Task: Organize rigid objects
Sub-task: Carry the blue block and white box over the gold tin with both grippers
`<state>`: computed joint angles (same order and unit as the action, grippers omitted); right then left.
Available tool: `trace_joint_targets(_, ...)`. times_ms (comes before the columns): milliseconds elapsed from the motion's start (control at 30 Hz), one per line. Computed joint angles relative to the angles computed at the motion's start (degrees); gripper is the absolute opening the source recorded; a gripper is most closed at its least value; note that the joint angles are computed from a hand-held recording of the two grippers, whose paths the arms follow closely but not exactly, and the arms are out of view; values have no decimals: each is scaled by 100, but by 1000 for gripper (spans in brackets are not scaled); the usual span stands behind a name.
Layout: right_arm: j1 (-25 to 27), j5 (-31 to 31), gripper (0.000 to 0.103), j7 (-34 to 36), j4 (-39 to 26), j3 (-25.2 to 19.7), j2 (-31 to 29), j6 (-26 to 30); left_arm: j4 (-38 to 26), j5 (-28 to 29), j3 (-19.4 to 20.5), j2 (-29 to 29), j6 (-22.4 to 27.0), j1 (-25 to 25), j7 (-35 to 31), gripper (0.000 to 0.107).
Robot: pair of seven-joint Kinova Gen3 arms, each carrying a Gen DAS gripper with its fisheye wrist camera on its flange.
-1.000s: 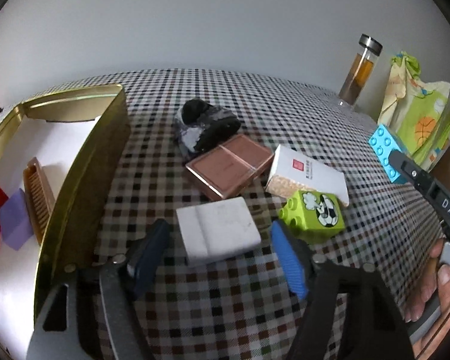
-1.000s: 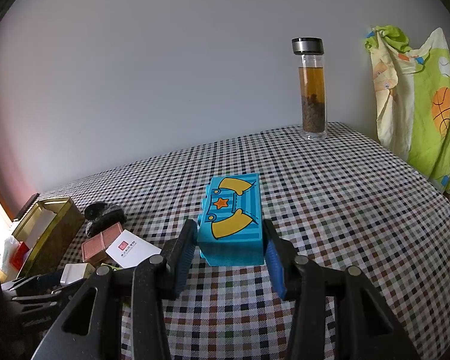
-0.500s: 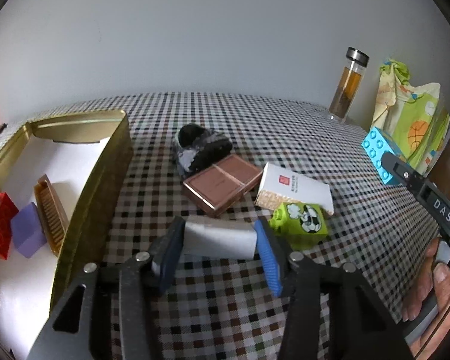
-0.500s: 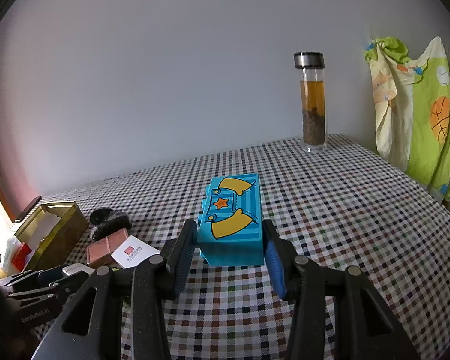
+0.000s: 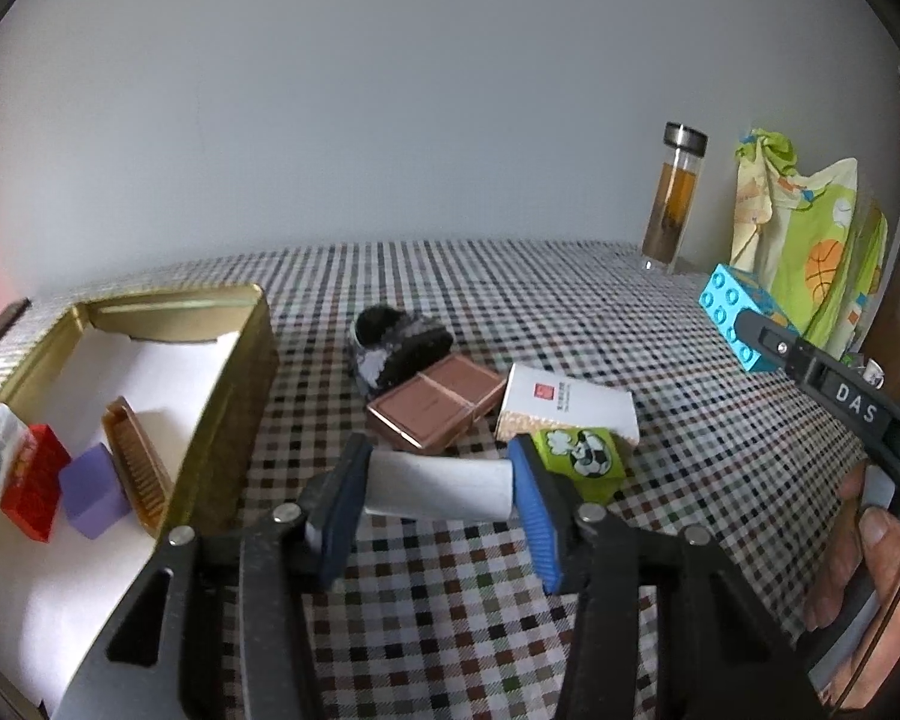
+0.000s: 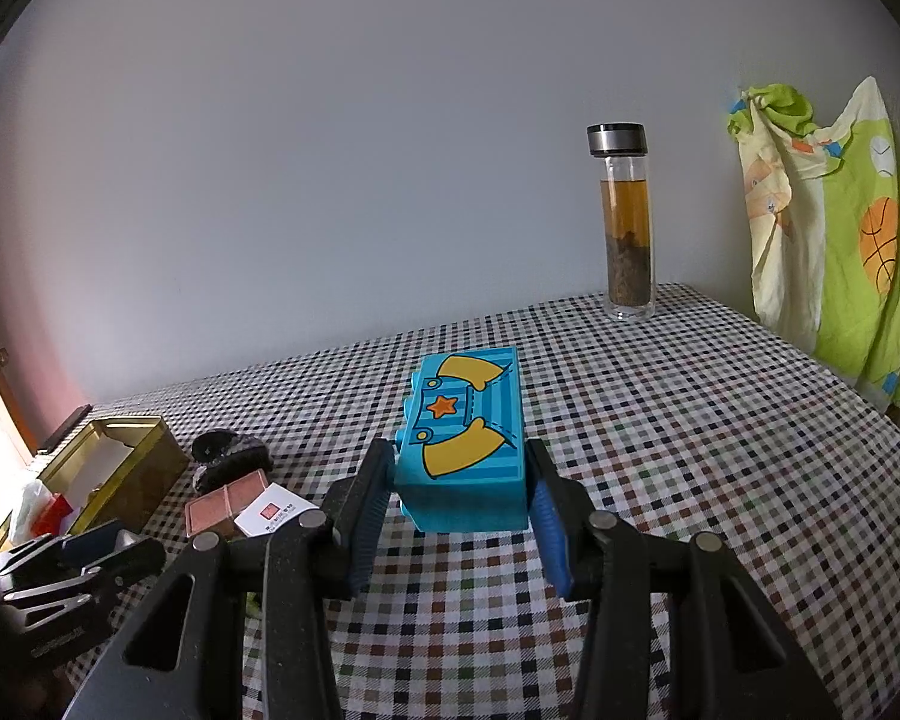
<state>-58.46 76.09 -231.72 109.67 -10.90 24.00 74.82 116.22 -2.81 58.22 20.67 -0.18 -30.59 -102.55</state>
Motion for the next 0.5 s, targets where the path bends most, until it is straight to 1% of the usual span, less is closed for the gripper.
trace_joint_targets(100, -56, 48, 46, -70, 28, -2, 15, 82, 275, -153, 207, -85, -481, -232, 112, 47)
trace_joint_targets(233, -158, 146, 46, -103, 34, -15, 68, 276, 646, -433, 206, -297, -1153, -332, 387, 47)
trace_joint_targets(333, -267, 267, 46, -89, 27, -28, 132, 452, 850, -628, 112, -419, -1559, -317, 576, 47)
trace_joint_targets(400, -343, 340, 46, -33, -1, -38, 184, 582, 949, -769, 60, -479, -1764, -320, 717, 47)
trace_joint_targets(500, -506, 443, 46, 150, -116, -31, 327, 862, 1003, -974, -32, -531, -1896, -297, 949, 47)
